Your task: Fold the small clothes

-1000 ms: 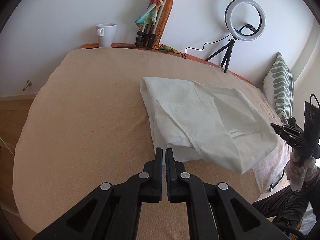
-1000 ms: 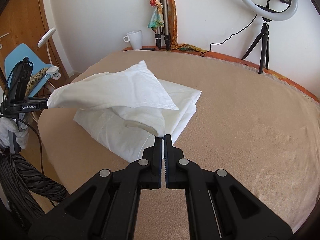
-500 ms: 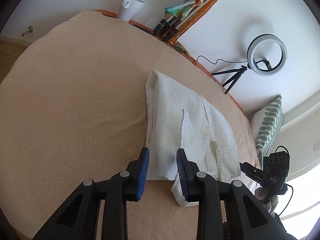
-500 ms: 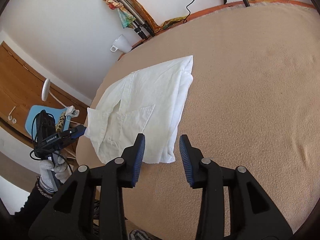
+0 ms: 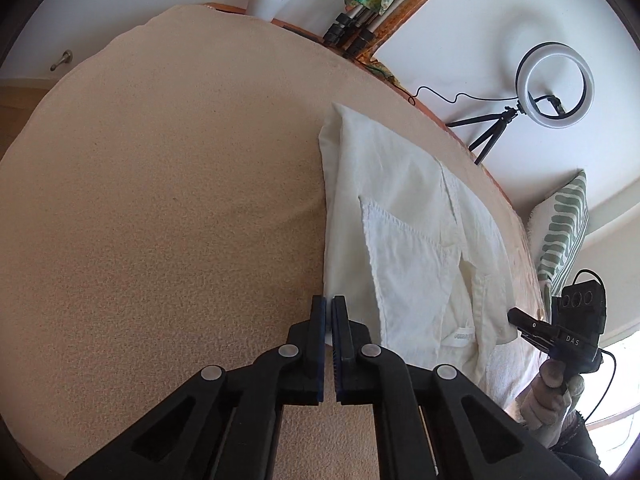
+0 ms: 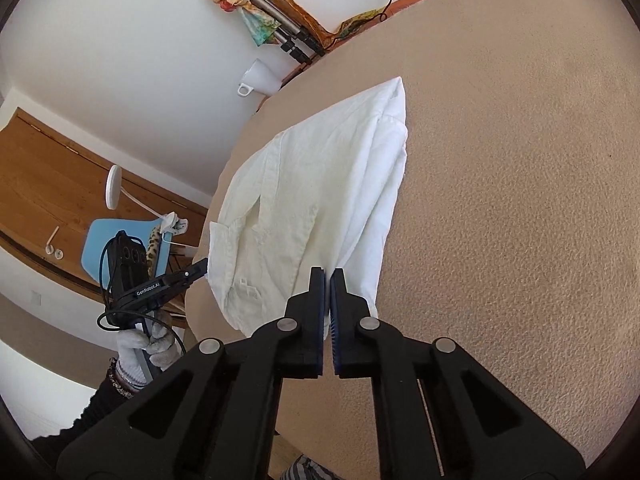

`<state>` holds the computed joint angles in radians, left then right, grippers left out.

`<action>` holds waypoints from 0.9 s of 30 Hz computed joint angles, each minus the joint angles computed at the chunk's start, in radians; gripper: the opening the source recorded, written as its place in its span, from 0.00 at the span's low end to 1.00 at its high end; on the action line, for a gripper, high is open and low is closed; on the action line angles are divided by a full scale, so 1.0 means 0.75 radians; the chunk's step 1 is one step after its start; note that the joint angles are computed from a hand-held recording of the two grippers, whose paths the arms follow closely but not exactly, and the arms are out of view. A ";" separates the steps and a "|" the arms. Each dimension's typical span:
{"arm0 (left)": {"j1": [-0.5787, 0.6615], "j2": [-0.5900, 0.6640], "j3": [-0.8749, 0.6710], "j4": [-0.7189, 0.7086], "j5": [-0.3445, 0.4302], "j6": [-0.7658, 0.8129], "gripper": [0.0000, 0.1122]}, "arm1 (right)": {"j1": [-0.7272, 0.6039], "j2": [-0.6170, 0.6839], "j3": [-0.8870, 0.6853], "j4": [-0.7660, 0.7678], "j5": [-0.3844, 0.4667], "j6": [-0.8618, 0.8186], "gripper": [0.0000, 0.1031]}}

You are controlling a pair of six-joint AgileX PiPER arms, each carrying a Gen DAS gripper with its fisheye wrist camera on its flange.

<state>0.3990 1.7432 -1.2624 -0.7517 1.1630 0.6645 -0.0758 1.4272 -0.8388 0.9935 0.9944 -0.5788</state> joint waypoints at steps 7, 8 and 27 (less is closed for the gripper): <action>-0.043 -0.103 0.012 0.100 -0.092 0.043 0.08 | 0.055 0.027 -0.089 -0.174 0.018 0.131 0.07; -0.036 -0.117 0.006 0.098 -0.094 0.050 0.15 | 0.055 0.026 -0.118 -0.202 0.044 0.155 0.12; -0.396 0.093 -0.459 0.224 -0.288 -0.279 0.30 | 0.544 0.186 -0.628 -0.715 -0.343 0.661 0.19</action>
<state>0.1023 1.8129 -1.6067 -0.5835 0.9473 0.4552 0.3324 1.5664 -1.3101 0.4572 0.7375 -0.0830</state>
